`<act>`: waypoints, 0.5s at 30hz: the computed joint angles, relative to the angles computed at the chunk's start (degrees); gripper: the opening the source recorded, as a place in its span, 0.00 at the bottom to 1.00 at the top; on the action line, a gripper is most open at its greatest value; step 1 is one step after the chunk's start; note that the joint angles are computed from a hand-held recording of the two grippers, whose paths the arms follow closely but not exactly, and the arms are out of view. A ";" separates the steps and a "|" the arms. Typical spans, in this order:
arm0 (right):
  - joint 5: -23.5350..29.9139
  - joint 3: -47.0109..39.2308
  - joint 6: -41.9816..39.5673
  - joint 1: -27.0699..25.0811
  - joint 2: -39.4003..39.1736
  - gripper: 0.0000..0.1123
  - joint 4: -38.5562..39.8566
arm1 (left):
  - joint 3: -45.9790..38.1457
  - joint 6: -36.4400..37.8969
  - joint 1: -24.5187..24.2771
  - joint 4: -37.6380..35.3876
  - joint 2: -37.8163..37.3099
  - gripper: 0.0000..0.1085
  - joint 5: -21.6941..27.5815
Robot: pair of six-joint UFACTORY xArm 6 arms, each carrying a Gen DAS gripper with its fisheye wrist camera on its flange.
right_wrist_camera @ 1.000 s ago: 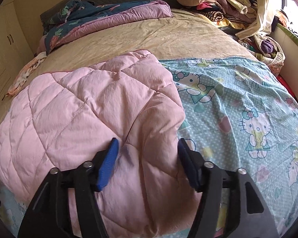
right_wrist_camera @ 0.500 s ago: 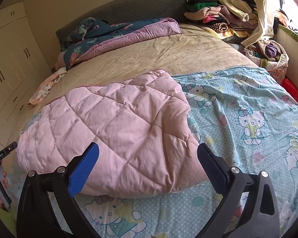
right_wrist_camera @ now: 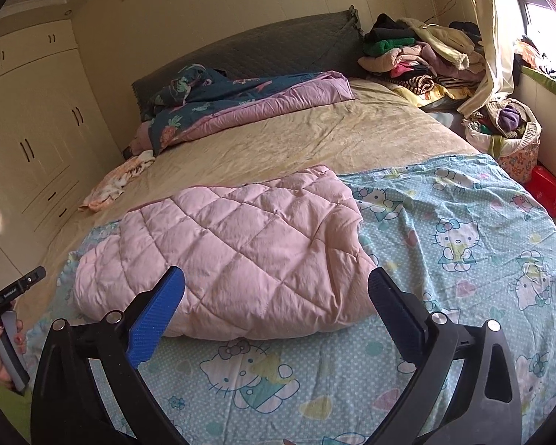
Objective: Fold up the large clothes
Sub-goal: 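Open both tools and withdraw from the folded jacket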
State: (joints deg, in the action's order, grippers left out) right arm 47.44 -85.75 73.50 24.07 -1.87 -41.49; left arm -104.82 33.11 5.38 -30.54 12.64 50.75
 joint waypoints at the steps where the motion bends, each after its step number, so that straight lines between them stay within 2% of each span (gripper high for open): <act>1: 0.26 0.21 0.51 0.46 -0.34 0.88 -0.48 | 0.96 0.35 0.15 -0.07 -0.78 0.86 -0.31; 15: 1.35 6.37 8.33 4.67 -5.51 0.88 -4.69 | 12.56 3.12 0.99 -0.86 -8.94 0.86 -1.54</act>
